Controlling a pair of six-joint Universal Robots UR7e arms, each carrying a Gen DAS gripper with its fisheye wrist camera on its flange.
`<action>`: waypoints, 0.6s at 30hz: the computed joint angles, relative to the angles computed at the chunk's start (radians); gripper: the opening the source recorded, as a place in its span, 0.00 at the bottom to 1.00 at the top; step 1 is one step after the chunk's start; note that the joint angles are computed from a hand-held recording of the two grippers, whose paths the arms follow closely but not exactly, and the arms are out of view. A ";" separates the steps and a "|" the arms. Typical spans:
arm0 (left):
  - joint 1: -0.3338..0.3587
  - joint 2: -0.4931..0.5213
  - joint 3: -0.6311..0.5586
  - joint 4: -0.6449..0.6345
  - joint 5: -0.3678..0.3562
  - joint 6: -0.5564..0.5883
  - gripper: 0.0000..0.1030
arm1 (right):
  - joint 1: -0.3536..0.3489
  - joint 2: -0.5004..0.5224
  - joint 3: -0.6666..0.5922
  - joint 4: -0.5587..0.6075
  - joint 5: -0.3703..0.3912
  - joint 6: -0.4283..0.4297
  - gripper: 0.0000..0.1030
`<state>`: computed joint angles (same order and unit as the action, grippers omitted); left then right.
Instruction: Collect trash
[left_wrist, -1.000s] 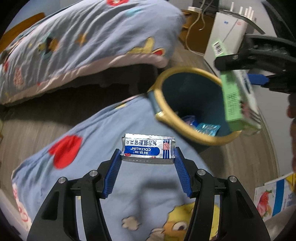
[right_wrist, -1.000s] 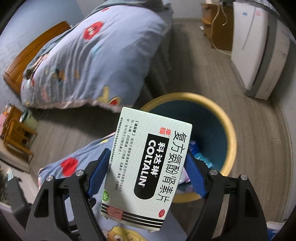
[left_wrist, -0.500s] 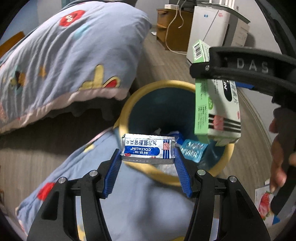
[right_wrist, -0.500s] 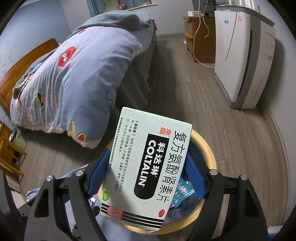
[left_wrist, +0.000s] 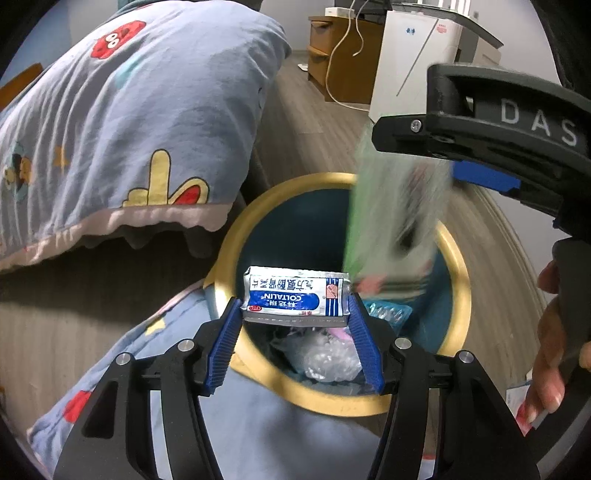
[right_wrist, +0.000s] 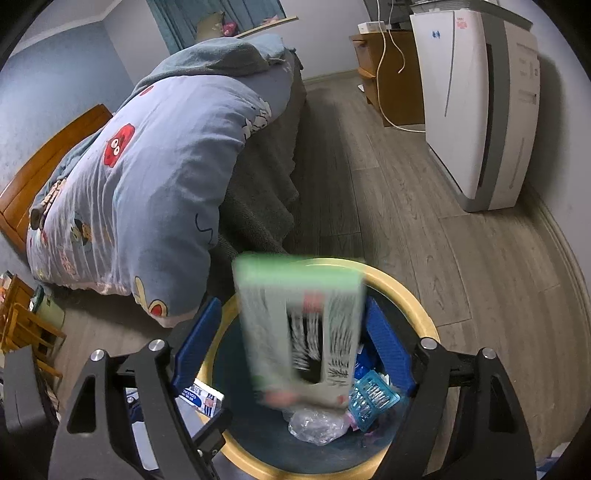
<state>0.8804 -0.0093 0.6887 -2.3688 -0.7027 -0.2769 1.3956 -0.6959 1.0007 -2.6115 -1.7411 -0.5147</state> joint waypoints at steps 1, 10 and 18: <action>0.002 -0.001 0.002 -0.004 -0.001 0.004 0.62 | 0.001 0.001 0.000 0.001 -0.003 -0.001 0.84; 0.000 -0.032 0.070 -0.044 0.007 -0.014 0.69 | 0.008 -0.012 0.020 0.009 -0.020 -0.007 0.89; -0.024 -0.108 0.220 -0.101 0.023 -0.064 0.69 | 0.015 -0.057 0.083 -0.016 -0.030 -0.018 0.91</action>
<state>0.8566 -0.1172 0.9084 -2.4694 -0.6795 -0.3410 1.4111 -0.7529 1.0838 -2.6270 -1.7712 -0.5327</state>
